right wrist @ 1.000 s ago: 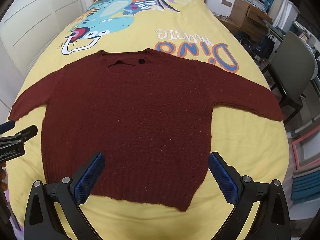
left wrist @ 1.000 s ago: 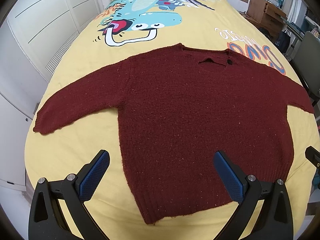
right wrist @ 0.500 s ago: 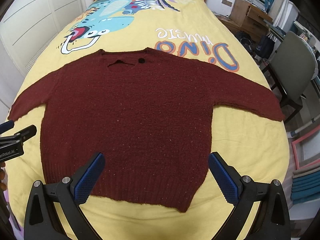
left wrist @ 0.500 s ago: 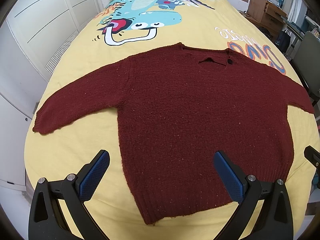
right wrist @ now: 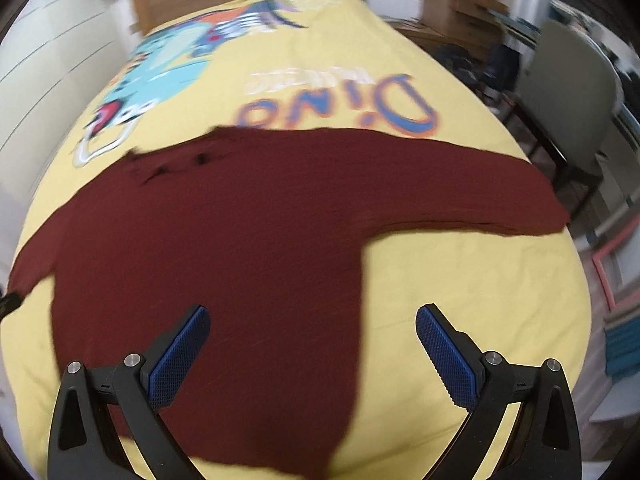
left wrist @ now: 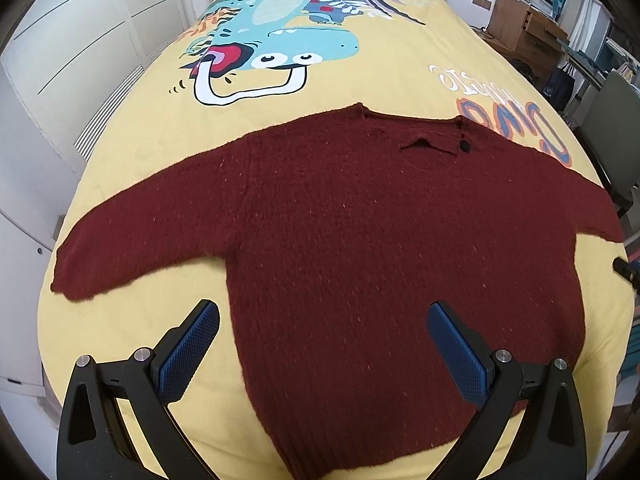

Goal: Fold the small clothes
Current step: 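Lower the right gripper onto a sweater sleeve and grasp its cuff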

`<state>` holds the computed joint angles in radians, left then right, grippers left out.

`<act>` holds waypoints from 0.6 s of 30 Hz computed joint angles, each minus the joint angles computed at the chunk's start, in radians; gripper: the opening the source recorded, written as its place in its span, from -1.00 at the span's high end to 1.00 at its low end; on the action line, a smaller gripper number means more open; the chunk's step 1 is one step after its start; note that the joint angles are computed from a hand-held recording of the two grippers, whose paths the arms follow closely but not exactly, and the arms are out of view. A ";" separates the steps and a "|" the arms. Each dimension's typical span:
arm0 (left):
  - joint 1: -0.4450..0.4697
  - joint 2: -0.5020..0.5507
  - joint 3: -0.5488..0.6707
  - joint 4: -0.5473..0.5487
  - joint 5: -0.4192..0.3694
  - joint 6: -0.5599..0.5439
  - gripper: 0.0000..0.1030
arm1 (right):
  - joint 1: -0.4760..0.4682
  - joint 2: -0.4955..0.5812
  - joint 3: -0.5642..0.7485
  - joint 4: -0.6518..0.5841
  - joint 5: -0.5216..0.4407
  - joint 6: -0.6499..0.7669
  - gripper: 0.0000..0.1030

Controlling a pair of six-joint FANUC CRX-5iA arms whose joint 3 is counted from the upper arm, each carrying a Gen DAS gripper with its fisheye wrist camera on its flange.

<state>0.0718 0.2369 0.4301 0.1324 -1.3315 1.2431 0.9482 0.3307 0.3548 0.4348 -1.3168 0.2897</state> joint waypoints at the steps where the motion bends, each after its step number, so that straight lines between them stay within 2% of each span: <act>1: -0.004 0.015 0.016 -0.009 -0.002 0.002 -0.99 | -0.030 -0.018 -0.033 -0.012 0.011 -0.013 -0.99; 4: -0.012 0.049 0.051 -0.033 -0.004 0.006 -0.99 | -0.103 -0.060 -0.115 -0.040 0.050 -0.045 -0.99; 9: -0.024 0.109 0.105 -0.060 -0.029 0.016 -0.99 | -0.232 -0.091 -0.206 -0.068 0.047 -0.078 -0.99; 12: -0.023 0.136 0.121 -0.062 -0.041 0.037 -0.99 | -0.313 -0.114 -0.266 -0.093 0.078 -0.114 -0.99; 18: -0.026 0.175 0.144 -0.110 -0.077 0.071 -0.98 | -0.440 -0.157 -0.367 -0.141 0.199 -0.202 -0.99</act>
